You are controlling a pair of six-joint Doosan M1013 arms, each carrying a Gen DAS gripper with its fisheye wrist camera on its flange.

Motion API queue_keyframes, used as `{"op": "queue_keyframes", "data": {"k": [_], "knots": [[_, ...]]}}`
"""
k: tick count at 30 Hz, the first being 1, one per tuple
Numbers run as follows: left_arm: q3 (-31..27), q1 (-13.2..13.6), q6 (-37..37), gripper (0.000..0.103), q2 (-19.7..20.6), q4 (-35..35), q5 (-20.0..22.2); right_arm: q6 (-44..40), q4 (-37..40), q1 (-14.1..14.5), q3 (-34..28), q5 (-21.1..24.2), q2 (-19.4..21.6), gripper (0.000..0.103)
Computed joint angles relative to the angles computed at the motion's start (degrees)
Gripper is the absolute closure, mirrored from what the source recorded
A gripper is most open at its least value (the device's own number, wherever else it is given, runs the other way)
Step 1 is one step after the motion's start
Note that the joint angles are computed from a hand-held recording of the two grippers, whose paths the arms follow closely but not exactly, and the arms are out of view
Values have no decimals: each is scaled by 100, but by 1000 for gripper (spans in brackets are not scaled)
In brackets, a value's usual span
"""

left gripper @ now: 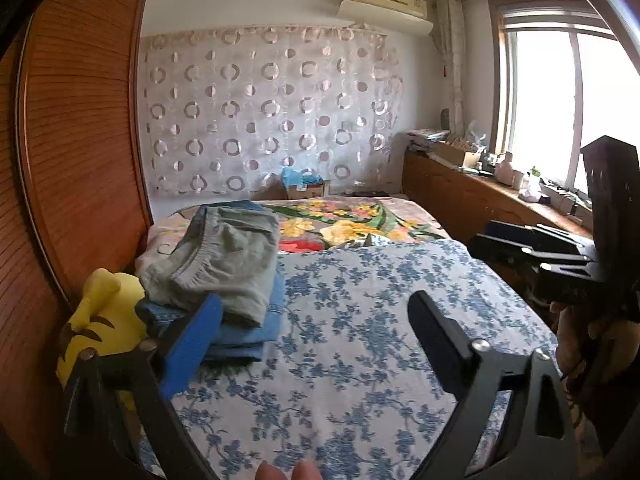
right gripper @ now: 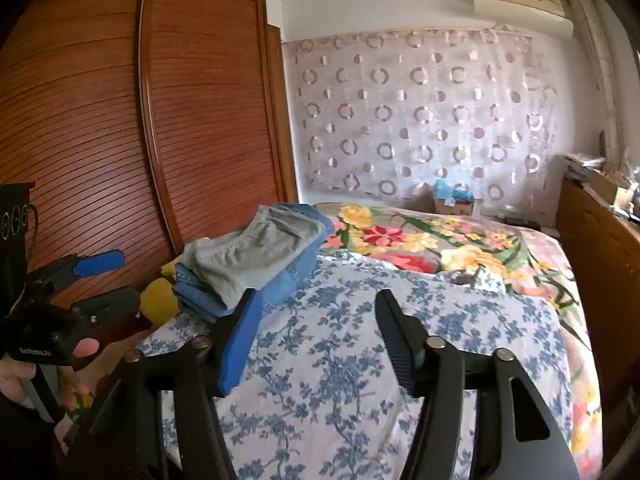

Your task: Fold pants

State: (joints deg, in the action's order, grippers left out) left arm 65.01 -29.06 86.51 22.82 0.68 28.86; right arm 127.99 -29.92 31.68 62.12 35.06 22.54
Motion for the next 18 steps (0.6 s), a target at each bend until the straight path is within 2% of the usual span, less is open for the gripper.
{"op": "queue_keyframes", "data": {"k": [6, 14, 16, 18], "knots": [[192, -73, 52, 0, -149, -54, -219, 705, -649, 180, 220, 139, -152, 39], [312, -144, -22, 0, -264, 7, -270, 1412, -1288, 383, 462, 384, -316, 37], [317, -137, 189, 0, -277, -270, -189, 1653, -1482, 440, 509, 476, -343, 33], [295, -163, 112, 0, -270, -183, -83, 1810, -1619, 484, 578, 542, -390, 28]]}}
